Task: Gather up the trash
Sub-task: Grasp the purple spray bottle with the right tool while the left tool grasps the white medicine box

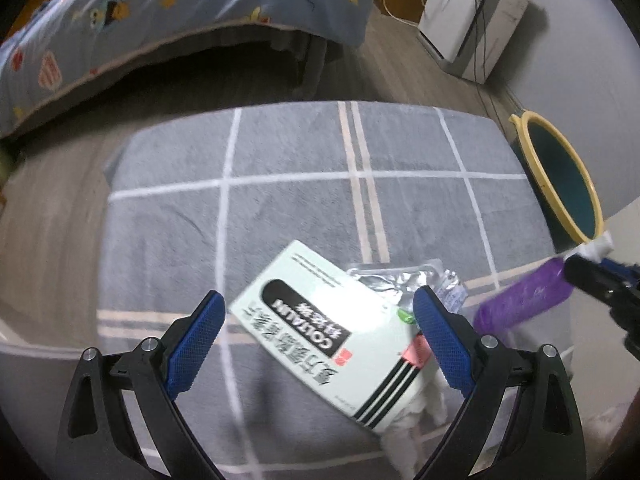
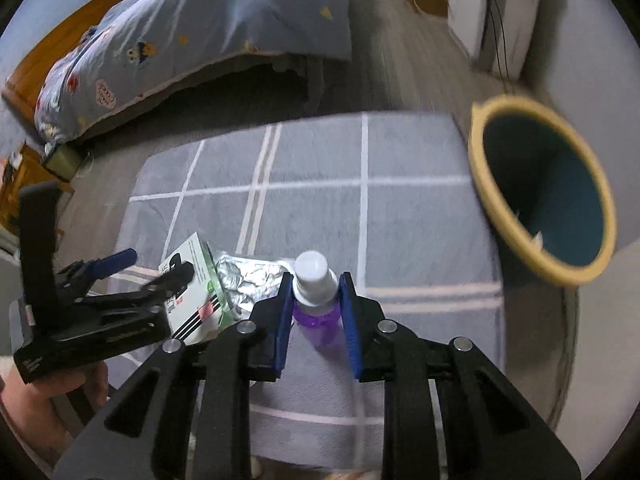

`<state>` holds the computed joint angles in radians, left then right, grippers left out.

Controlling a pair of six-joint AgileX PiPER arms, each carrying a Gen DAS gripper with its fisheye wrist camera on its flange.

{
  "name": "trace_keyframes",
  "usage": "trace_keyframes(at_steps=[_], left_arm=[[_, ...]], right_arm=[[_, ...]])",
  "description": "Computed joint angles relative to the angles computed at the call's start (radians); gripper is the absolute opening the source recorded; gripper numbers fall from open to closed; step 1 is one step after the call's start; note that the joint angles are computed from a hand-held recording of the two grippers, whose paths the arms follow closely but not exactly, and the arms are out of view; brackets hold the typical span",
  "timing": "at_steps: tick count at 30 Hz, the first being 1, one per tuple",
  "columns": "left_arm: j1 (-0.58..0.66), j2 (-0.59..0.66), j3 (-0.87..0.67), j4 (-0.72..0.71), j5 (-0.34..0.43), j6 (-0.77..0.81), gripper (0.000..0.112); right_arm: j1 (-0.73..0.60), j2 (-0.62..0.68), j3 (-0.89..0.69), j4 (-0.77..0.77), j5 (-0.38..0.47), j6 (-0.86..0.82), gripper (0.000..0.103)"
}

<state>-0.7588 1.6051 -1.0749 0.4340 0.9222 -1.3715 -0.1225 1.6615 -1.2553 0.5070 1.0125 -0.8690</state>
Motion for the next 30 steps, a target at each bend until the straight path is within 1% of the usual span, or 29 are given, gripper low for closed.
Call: trace_keyframes(at_steps=[3,5,6,10,13,14,16,18,21,23,24,25,26,27,28,30], left_arm=[[0.008,0.007,0.004,-0.013,-0.023,0.001,0.094],[0.023,0.003,0.022,-0.044,-0.056,-0.007,0.094],[0.029,0.0,0.032,-0.059,-0.07,-0.012,0.094],[0.053,-0.02,0.077,-0.133,-0.125,-0.024,0.094],[0.075,-0.014,0.089,-0.202,-0.14,0.002,0.094],[0.085,-0.015,0.1,-0.233,-0.157,0.015,0.094],[0.089,-0.016,0.115,-0.249,-0.183,0.013,0.094],[0.095,0.001,0.105,-0.265,-0.186,0.036,0.095],[0.097,0.026,0.086,-0.256,-0.194,0.052,0.095],[0.086,0.036,0.072,-0.223,-0.184,0.038,0.093],[0.08,0.041,0.057,-0.208,-0.175,0.033,0.088],[0.074,0.041,0.05,-0.195,-0.169,0.032,0.08],[0.073,0.04,0.048,-0.193,-0.17,0.04,0.076],[0.07,0.042,0.04,-0.187,-0.17,0.048,0.064],[0.067,0.041,0.037,-0.181,-0.169,0.052,0.055],[0.06,0.045,0.017,-0.159,-0.143,0.071,0.048]], right_arm=[[0.017,-0.037,0.022,0.003,-0.069,-0.036,0.022],[0.023,-0.047,0.015,0.006,-0.095,-0.053,0.022],[0.026,-0.045,-0.001,0.005,-0.094,-0.056,0.022],[0.028,-0.028,-0.091,0.002,-0.056,-0.064,0.022],[0.012,-0.007,-0.152,0.012,-0.035,-0.089,0.022],[0.001,0.003,-0.168,0.021,-0.023,-0.09,0.022],[-0.02,0.03,-0.197,0.05,0.008,-0.076,0.022],[-0.032,0.047,-0.208,0.069,0.026,-0.069,0.022],[-0.049,0.058,-0.223,0.098,0.05,-0.085,0.022],[-0.059,0.068,-0.241,0.116,0.071,-0.09,0.022],[-0.06,0.067,-0.243,0.12,0.075,-0.09,0.022],[-0.061,0.07,-0.246,0.123,0.079,-0.092,0.022],[-0.059,0.071,-0.247,0.123,0.08,-0.096,0.022],[-0.058,0.07,-0.244,0.123,0.077,-0.102,0.022],[-0.058,0.069,-0.243,0.124,0.077,-0.106,0.022],[-0.06,0.07,-0.245,0.127,0.08,-0.11,0.022]])
